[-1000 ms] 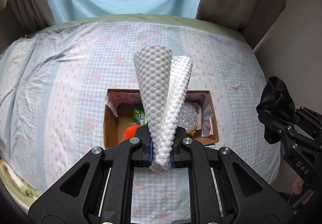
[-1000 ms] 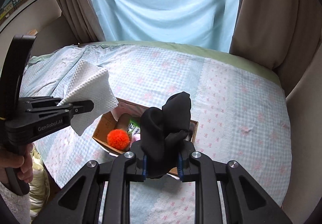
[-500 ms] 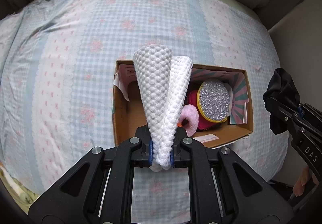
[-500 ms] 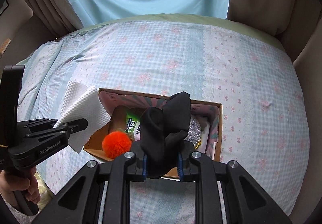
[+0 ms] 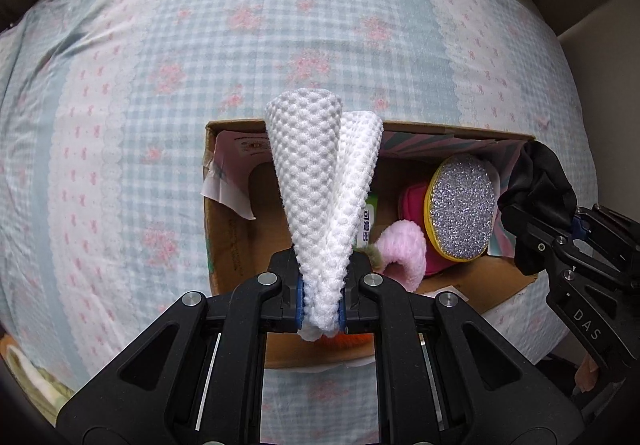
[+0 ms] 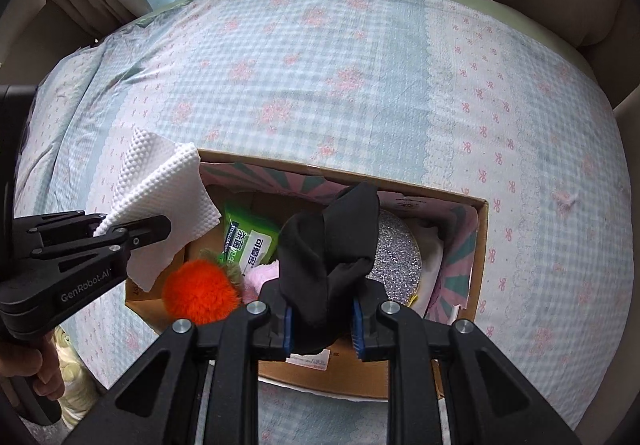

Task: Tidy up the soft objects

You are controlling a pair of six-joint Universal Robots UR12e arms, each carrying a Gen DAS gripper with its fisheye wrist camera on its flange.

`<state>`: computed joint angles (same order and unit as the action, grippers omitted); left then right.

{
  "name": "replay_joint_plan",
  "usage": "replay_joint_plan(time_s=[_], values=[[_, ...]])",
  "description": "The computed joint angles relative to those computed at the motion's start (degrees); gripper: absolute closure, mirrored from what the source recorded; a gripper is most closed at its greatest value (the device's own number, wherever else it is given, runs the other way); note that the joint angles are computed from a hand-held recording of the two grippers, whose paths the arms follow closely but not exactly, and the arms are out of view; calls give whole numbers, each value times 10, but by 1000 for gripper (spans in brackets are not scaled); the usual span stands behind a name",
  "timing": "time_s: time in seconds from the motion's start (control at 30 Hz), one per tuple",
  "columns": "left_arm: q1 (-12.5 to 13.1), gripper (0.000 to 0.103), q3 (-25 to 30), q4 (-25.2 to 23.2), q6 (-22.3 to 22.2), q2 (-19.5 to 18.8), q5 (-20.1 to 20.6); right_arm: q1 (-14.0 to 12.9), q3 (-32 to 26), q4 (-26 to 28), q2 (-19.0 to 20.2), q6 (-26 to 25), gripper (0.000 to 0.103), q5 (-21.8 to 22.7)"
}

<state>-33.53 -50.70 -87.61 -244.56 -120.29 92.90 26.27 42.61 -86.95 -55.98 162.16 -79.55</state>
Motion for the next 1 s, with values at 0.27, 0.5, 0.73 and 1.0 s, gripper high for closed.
replay_joint_plan(time_s=[0.27,0.5,0.73,1.0], values=[[-5,13,47,-46,36,-25,12,2,38,-30,-14,-54,35,-6],[-15,0,54,-33,31,-26,29,-4,85,-49,-43,-68,0,-14],[-25,0,71,-38,21,-28,42,-10,109,-64,-70,-70,0,-14],[-51,0,150,-89,-4,-42,111,-33,121,-95,-109,-37,0,30]])
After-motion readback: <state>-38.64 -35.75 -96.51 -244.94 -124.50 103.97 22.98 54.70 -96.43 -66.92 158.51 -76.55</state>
